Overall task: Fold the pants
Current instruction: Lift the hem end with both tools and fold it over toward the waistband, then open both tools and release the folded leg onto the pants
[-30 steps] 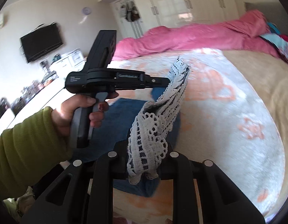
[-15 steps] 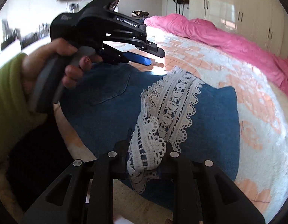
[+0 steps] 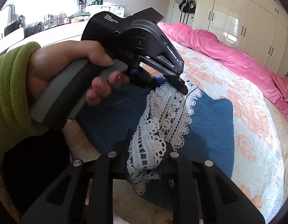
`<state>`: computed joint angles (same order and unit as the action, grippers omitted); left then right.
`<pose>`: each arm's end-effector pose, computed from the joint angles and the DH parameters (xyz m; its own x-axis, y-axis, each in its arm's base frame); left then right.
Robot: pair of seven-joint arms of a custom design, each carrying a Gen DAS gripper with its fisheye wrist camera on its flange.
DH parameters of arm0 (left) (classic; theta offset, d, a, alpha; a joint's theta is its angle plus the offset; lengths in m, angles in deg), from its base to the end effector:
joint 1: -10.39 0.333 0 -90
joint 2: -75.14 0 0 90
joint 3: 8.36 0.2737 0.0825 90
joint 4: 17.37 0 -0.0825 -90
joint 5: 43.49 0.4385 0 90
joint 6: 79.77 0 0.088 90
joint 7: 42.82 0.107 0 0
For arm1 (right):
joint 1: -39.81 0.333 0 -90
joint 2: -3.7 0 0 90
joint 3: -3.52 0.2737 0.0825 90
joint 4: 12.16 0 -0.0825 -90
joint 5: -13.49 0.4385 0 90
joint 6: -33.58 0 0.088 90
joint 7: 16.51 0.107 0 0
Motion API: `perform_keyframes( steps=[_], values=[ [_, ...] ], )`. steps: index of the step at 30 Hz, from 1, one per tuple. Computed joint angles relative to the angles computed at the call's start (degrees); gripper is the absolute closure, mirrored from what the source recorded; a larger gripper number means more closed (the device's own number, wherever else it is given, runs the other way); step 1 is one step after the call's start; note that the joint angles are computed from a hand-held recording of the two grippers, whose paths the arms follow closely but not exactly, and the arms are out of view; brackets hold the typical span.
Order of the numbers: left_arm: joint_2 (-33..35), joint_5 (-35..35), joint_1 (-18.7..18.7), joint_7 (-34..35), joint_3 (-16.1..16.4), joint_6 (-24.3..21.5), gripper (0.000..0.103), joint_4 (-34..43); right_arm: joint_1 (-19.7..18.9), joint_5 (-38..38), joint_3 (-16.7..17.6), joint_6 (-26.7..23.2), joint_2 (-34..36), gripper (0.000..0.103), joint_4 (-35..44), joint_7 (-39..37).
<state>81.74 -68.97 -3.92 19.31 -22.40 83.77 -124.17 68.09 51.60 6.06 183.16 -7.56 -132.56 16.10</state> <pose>0.6161 -0.2997 0.4927 0.1021 -0.7205 0.6859 -0.7765 -0.4887 -0.3978 0.5247 0.2987 0.5230 0.8594 -0.5026 0.0933 -0.2754 -0.6091 -0.7437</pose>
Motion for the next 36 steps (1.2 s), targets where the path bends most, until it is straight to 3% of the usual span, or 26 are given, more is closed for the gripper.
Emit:
perform_keyframes(
  steps=[2, 5, 6, 9, 10, 12, 13, 16, 19, 23, 30, 36],
  values=[
    [-0.54, 7.37, -0.94, -4.53, 1.59, 0.74, 0.094, -0.69, 0.52, 1.51, 0.09, 0.62, -0.07, 0.082, 0.06, -0.63],
    [-0.73, 11.67, -0.57, -7.92, 2.47, -0.87, 0.092, -1.57, 0.34, -1.54, 1.37, 1.15, 2.30, 0.080, 0.95, 1.86],
    [-0.14, 11.21, -0.22, -7.44, 2.27, -1.26, 0.091, -1.32, 0.22, -2.38, 1.73, 0.67, 3.02, 0.079, 1.18, 3.24],
    [-0.60, 0.47, 1.81, 1.90, -0.13, 2.41, 0.090, -3.36, 0.83, 3.78, 1.30, -1.49, 3.25, 0.054, 1.29, -1.32],
    [-1.43, -2.82, 2.19, 4.67, -0.65, 3.36, 0.087, -4.53, 0.75, 5.69, 0.97, -2.66, 2.74, 0.052, 1.13, -3.16],
    [-3.48, -1.88, 1.62, 4.13, -0.09, 3.96, 0.077, -6.53, -0.02, 7.37, 0.29, -5.75, 2.02, 0.052, 1.34, -4.20],
    [-4.76, -0.54, 1.32, 3.45, 0.19, 4.39, 0.067, -7.67, -0.67, 8.06, -0.31, -8.26, 1.58, 0.054, 1.65, -4.12],
    [-8.28, 11.16, 0.97, -6.85, 0.74, 4.43, 0.061, -10.79, -2.43, 11.53, -2.12, -12.91, -1.05, 0.054, 0.92, -6.03],
    [-11.44, 24.05, 2.16, -16.89, -0.75, 2.10, 0.057, -12.53, -3.77, 11.69, -2.84, -12.10, -3.08, 0.054, -0.34, -6.42],
    [-14.82, 34.42, 2.81, -23.78, -3.32, -3.04, 0.051, -13.92, -5.49, 8.93, -2.97, -10.42, -2.69, 0.054, 0.37, -2.87],
    [-15.75, 42.56, 1.80, -28.06, -5.72, -11.82, 0.046, -13.79, -7.46, 2.04, -2.63, -9.75, 0.36, 0.054, 2.63, 4.54],
    [-15.89, 44.32, 0.34, -28.89, -4.97, -14.25, 0.046, -14.32, -7.93, -2.67, -1.45, -11.02, 1.23, 0.053, 1.51, 8.98]
  ],
)
